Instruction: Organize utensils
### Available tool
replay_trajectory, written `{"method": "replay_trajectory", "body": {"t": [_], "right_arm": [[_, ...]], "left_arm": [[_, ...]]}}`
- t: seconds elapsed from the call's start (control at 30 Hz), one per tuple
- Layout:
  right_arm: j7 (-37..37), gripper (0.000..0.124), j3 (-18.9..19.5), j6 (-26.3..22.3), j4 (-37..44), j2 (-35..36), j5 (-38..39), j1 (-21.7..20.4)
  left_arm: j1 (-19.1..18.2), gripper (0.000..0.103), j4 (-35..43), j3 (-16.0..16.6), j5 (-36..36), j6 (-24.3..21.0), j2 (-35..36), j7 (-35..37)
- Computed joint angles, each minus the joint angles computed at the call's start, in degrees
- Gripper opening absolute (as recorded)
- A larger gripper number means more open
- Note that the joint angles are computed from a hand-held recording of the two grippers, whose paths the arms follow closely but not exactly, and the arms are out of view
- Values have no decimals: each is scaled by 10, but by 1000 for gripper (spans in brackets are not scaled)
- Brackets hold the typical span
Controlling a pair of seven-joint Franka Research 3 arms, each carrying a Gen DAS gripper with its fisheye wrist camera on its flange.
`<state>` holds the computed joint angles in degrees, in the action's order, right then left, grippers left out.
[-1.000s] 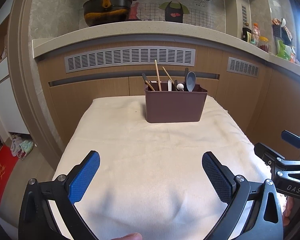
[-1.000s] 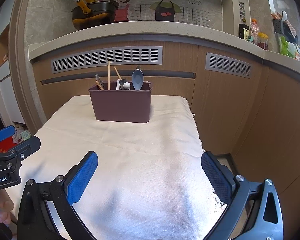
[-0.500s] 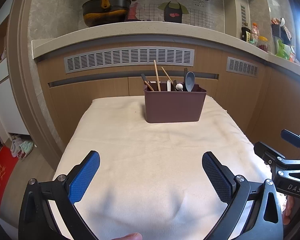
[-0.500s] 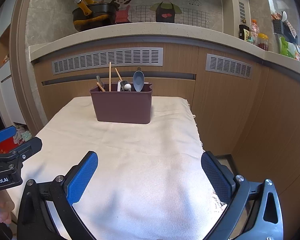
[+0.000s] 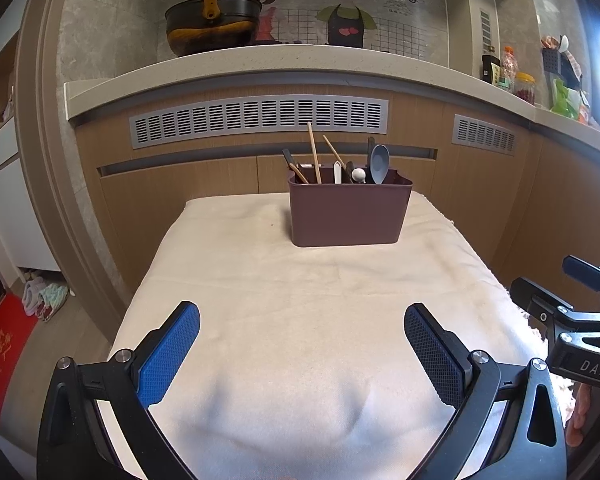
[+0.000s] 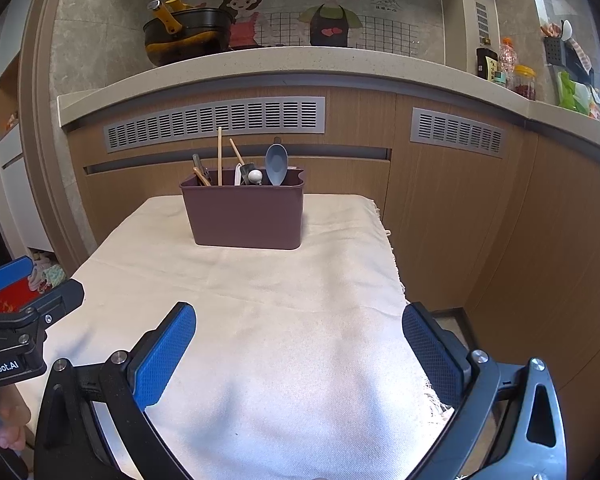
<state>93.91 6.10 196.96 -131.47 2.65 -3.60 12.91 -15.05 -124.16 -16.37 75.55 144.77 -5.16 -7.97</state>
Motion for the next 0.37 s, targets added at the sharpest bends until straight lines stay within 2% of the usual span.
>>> {"method": "replay_trajectory", "body": {"t": [0.37], "right_arm": [[-37,103,-7,6,-6,-6,43,17]], "left_arm": [[1,102,-3,0,2,-2,-2,-4]]}}
